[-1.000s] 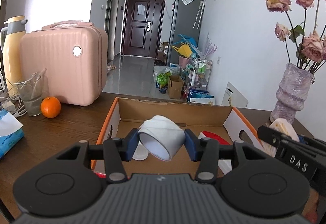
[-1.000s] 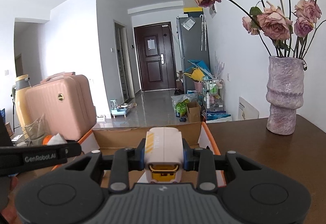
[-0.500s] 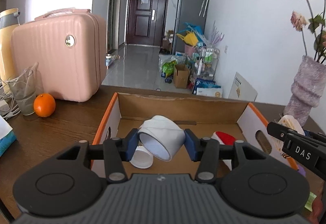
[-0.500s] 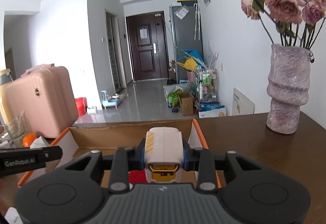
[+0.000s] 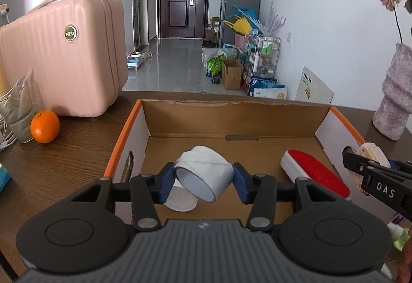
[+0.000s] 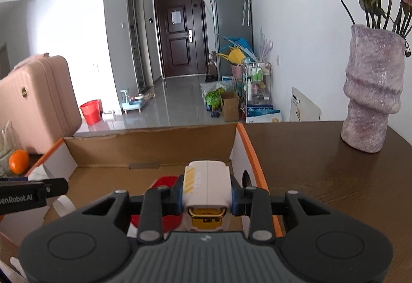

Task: Organize rigid objects
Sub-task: 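Open both grippers to drop the bottle and device into the box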

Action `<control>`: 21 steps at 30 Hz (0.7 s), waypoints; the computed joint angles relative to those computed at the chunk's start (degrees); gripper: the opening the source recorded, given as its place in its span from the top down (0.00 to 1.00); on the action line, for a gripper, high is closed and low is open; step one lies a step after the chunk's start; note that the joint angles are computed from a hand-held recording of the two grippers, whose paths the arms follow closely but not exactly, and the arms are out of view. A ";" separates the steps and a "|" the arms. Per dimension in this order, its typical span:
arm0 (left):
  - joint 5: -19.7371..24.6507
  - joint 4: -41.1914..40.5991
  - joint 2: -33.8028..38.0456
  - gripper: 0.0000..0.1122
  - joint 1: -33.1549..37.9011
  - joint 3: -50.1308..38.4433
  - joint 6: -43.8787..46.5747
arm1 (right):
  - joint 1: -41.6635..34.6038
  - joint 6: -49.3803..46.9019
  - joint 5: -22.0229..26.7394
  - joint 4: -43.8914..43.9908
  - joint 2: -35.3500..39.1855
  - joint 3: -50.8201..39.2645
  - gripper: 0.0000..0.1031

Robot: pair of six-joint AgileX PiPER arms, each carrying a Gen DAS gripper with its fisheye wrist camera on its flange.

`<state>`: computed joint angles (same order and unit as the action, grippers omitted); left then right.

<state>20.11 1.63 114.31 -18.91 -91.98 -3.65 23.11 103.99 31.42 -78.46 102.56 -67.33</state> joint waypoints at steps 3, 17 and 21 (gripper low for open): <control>1.05 -0.10 0.65 0.56 -0.04 -0.78 0.50 | -0.06 -0.64 0.12 0.75 0.44 -0.10 0.70; 4.86 0.49 2.32 0.44 -0.60 -2.96 1.55 | -0.79 -6.13 -1.44 5.89 1.00 -0.92 0.70; 5.34 0.53 2.50 0.37 -0.43 -3.28 1.27 | -0.60 -5.67 -1.26 5.23 0.79 -0.65 0.70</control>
<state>25.45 2.16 116.81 -19.34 -95.26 -2.39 22.51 98.32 30.16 -73.23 103.35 -67.98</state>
